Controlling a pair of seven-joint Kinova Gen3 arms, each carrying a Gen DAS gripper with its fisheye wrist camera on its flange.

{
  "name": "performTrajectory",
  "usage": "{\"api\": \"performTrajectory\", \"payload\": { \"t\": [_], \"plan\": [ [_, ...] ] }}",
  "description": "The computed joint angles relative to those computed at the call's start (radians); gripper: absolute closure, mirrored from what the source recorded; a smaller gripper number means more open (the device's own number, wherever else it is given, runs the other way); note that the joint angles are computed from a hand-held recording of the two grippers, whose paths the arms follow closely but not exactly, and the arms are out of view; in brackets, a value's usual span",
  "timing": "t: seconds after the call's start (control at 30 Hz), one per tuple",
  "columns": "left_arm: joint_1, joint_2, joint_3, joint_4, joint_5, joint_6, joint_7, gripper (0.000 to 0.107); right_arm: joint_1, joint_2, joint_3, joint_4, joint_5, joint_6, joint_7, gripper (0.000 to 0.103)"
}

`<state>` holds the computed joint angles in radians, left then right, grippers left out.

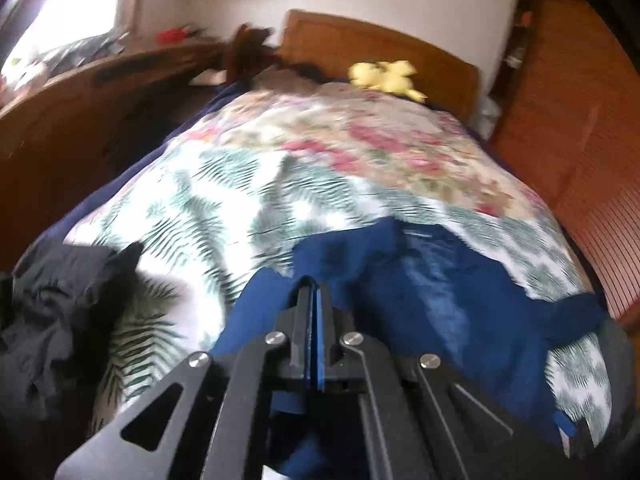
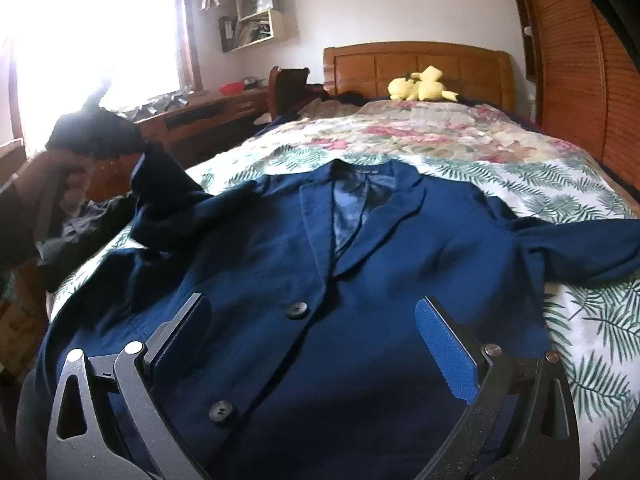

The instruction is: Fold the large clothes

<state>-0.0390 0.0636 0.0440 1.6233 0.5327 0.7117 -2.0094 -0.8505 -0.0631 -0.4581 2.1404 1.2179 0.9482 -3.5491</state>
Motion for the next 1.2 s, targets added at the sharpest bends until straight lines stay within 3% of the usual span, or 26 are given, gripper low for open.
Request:
{"api": "performTrajectory", "payload": {
  "t": [0.3,0.47,0.7,0.8,1.0,1.2],
  "plan": [
    [0.165,-0.126,0.06,0.003,-0.001,0.066,-0.033,0.107,0.018,-0.108,-0.061,0.033,-0.066,0.094,0.0,0.0],
    [0.249,-0.201,0.097,0.057,-0.132,0.032,0.037,0.107,0.048,-0.164,-0.115,0.041,-0.111,0.142,0.014,0.0],
    [0.289,-0.265,0.071,0.154,-0.169,0.049,0.047,0.106,0.107,-0.191,-0.161,0.031,-0.156,0.144,0.052,0.0],
    [0.311,-0.293,0.024,0.216,-0.141,0.041,-0.007,0.104,0.119,-0.173,-0.171,0.014,-0.162,0.147,0.073,0.0],
    [0.303,-0.377,-0.028,0.364,-0.127,-0.035,-0.061,0.102,0.105,-0.119,-0.15,-0.012,-0.163,0.133,0.122,0.0],
    [0.311,-0.401,-0.123,0.462,-0.087,-0.064,-0.18,0.102,0.059,-0.057,-0.089,-0.036,-0.156,0.077,0.18,0.0]
  ]
}}
